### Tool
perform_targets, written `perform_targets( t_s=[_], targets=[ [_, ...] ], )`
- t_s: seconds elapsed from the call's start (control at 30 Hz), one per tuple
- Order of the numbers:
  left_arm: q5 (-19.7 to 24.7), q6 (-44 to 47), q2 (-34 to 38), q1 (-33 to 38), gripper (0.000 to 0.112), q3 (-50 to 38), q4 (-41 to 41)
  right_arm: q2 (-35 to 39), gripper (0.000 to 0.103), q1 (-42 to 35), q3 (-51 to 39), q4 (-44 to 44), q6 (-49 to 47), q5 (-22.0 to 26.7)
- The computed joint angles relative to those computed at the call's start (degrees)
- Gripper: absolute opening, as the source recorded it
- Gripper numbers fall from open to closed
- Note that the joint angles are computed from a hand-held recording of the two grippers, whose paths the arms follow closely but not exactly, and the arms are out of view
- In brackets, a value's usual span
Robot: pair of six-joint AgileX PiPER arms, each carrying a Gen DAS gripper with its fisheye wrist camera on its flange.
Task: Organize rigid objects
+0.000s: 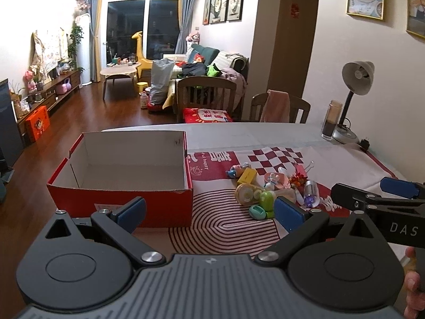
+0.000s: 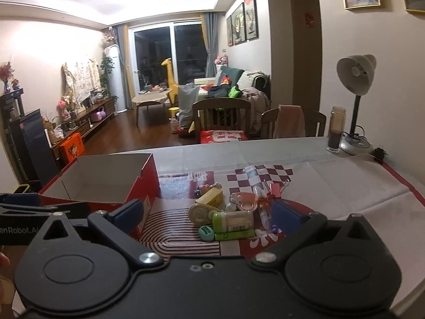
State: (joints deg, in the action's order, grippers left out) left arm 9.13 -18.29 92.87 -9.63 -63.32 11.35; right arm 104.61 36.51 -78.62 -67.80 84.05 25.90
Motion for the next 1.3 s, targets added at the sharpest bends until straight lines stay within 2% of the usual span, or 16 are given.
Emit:
perform_targets(
  t_s=[0.17, 0.3, 0.47, 0.6, 0.67, 0.8, 0.9, 1.07, 1.2, 1.3],
  targets=[
    [3.21, -19.63, 3.02, -2.66, 0.103, -3.76, 17.71, 1.42, 0.102, -3.92, -1.56, 4.89, -7.32, -5.50],
    [5.44, -25.62, 5.62, -3.92, 0.103, -6.75, 22.25, 3.03, 0.102, -6.85, -3.55, 12.15, -16.48, -8.57],
    [9.00, -24.54, 9.92, -5.11, 0.103, -12.78, 19.74, 5.23, 0.102, -9.98, -6.49, 23.56, -29.69, -10.73],
    [10.65, -18.74, 13.39, -5.09, 0.103, -17.65, 13.87, 6.86, 0.102, -13.06, -8.64, 34.37, -41.25, -11.77],
    [11.86, -19.54, 15.61, -5.58, 0.103, -20.48, 14.61, 7.90, 0.102, -14.70, -9.97, 40.89, -48.42, -11.79],
    [13.55, -15.62, 20.11, -6.14, 0.103, -25.71, 10.45, 10.02, 0.100, -18.30, -11.24, 52.72, -62.35, -11.98],
    [15.75, -11.83, 23.79, -6.49, 0.103, -30.20, 5.81, 11.43, 0.100, -20.24, -12.02, 56.65, -67.37, -11.68],
    [18.06, -11.71, 29.22, -7.96, 0.103, -37.17, 5.59, 14.83, 0.099, -23.65, -16.01, 65.79, -78.12, -9.22],
    [18.49, -11.15, 33.59, -9.44, 0.103, -42.17, 5.06, 19.45, 0.099, -25.68, -22.15, 65.89, -80.08, -6.22],
    [20.27, -10.45, 38.06, -10.86, 0.103, -47.96, 3.91, 23.94, 0.099, -27.03, -29.04, 67.51, -82.65, -2.12]
  ],
)
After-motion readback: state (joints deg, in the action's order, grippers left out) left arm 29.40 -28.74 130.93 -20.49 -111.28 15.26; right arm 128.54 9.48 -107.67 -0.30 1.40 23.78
